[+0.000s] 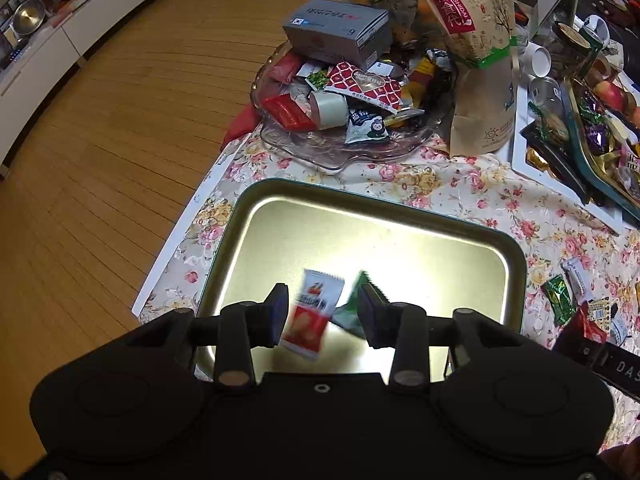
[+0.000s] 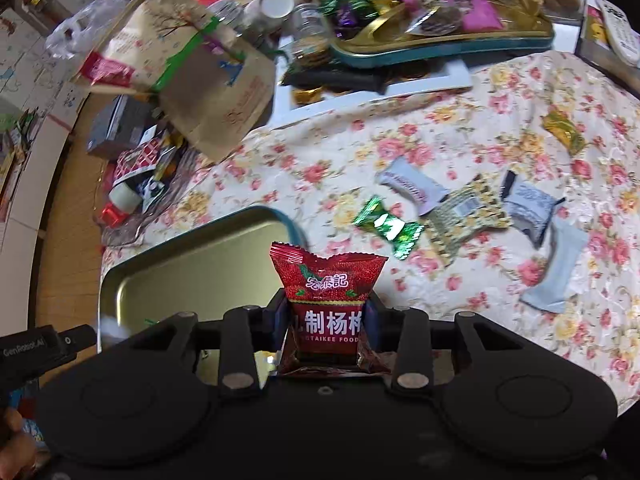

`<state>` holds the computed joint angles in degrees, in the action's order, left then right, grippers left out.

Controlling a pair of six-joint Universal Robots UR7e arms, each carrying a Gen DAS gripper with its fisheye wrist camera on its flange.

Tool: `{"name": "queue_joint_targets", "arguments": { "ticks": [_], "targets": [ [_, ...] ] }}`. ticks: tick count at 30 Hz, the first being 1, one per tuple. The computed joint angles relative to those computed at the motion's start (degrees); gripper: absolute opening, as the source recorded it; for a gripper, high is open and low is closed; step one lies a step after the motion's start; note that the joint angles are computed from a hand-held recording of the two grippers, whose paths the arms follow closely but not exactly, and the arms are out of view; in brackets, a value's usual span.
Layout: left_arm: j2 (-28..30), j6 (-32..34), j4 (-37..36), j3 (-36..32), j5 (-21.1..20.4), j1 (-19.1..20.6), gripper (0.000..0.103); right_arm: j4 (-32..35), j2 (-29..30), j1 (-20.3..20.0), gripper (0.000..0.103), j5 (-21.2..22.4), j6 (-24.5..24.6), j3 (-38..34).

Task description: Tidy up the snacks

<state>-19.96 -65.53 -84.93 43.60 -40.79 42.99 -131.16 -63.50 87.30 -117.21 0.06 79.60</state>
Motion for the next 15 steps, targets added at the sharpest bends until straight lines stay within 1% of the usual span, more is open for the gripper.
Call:
{"name": "queue_joint_targets", "arguments": {
  "ticks": [2,7,9,10,11,12,15],
  "targets": [
    [-0.38,1.13,-1.23,0.8,-0.52,0.09,0.048,0.15,0.47,0.51,0.04,0.26,0.06,0.02],
    [-0.56,1.71,-1.08,1.25,-2.56,0.64,0.048,-0.29,1.33,1.22,0.04,1.51,-1.21,0.22],
    [-0.68,1.21,-0.89,1.32,-3.88,1.06,0.048,-1.28,1.1,1.27,0.043,3.53,-2.37,0.94],
    [-0.82,0.9,-0.99,1.49,-4.65,1.26,0.048,-2.04,0.79,1.13,0.044,5.29,-3.07,1.43],
    [-0.93,0.56,-1.01,1.56,-5.34,1.43,0.048,-2.86,0.37,0.98,0.054,7.2,-3.67,1.98],
    [-1.03,0.26,-1.12,1.66,-5.86,1.53,0.048,-3.17,0.15,0.96,0.059,8.51,-4.28,2.15],
    [-1.02,0.19,-1.36,1.65,-6.38,1.57,0.048,-3.93,-0.29,1.37,0.059,9.88,-7.36,2.51]
  ]
}}
